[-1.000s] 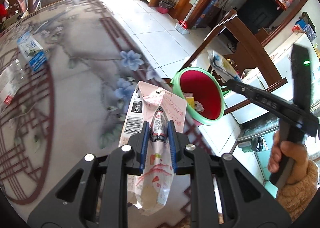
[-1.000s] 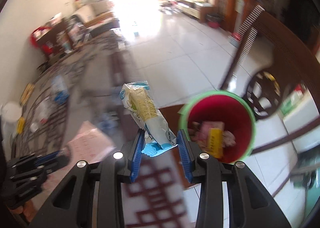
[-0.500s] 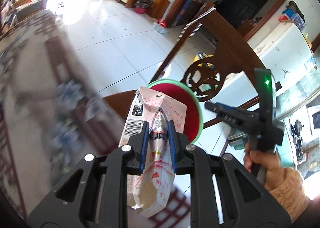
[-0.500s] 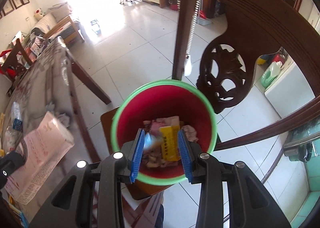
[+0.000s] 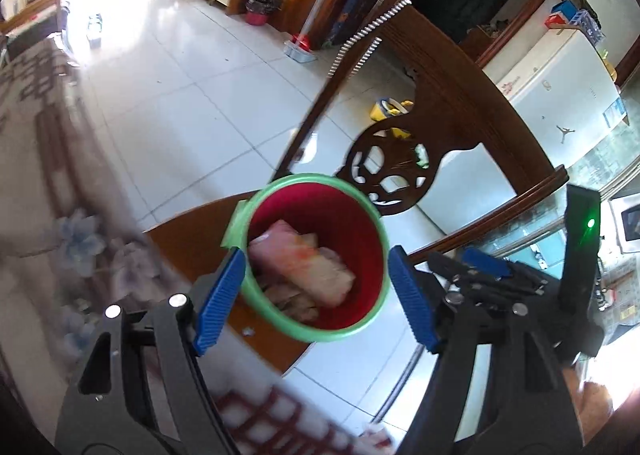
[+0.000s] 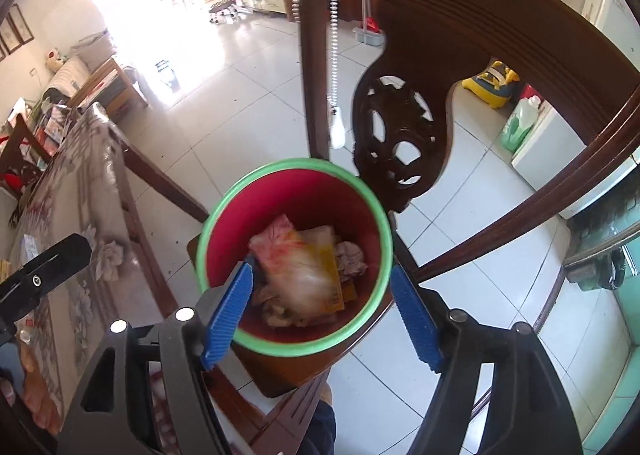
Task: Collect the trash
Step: 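Open both tools to drop the packet and wrapper into the bucket, then grasp the clear plastic bottle with the left tool while the right tool grasps the toothpaste box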
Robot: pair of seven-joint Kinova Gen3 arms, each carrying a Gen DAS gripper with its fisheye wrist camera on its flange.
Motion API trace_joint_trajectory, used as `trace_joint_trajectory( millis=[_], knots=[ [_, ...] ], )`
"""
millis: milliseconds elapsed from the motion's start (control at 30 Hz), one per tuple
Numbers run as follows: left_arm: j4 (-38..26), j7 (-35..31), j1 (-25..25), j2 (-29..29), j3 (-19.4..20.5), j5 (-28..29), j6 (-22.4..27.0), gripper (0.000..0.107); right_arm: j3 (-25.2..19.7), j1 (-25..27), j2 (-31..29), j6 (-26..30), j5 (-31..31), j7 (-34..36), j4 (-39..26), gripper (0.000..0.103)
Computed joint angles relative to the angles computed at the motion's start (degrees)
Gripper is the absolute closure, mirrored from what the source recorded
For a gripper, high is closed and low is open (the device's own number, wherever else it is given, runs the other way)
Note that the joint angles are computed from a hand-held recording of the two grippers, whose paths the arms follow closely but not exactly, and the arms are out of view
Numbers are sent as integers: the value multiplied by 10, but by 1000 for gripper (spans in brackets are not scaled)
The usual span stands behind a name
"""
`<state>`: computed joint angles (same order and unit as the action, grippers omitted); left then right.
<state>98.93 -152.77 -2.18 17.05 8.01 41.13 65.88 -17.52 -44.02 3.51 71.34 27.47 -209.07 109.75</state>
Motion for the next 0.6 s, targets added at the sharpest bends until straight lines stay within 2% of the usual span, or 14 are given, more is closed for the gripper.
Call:
trace_joint_trajectory(
  millis=[133,367,467,600],
  knots=[
    [-1,-12,-49,-8,-32,-10,11,36,3,-7,28,-7,23,35,-47,32],
    [-28,-53,-160,-1,-85,-27,-16,34,32,-39,112,-34,57,143,-165,27],
    [-60,-57,-201,18,-98,-46,-42,32,48,-49,151,-57,53,190,-215,27],
    [-136,-56,-246,67,-100,-88,-53,19,62,-64,216,-81,38,257,-306,25]
  ],
)
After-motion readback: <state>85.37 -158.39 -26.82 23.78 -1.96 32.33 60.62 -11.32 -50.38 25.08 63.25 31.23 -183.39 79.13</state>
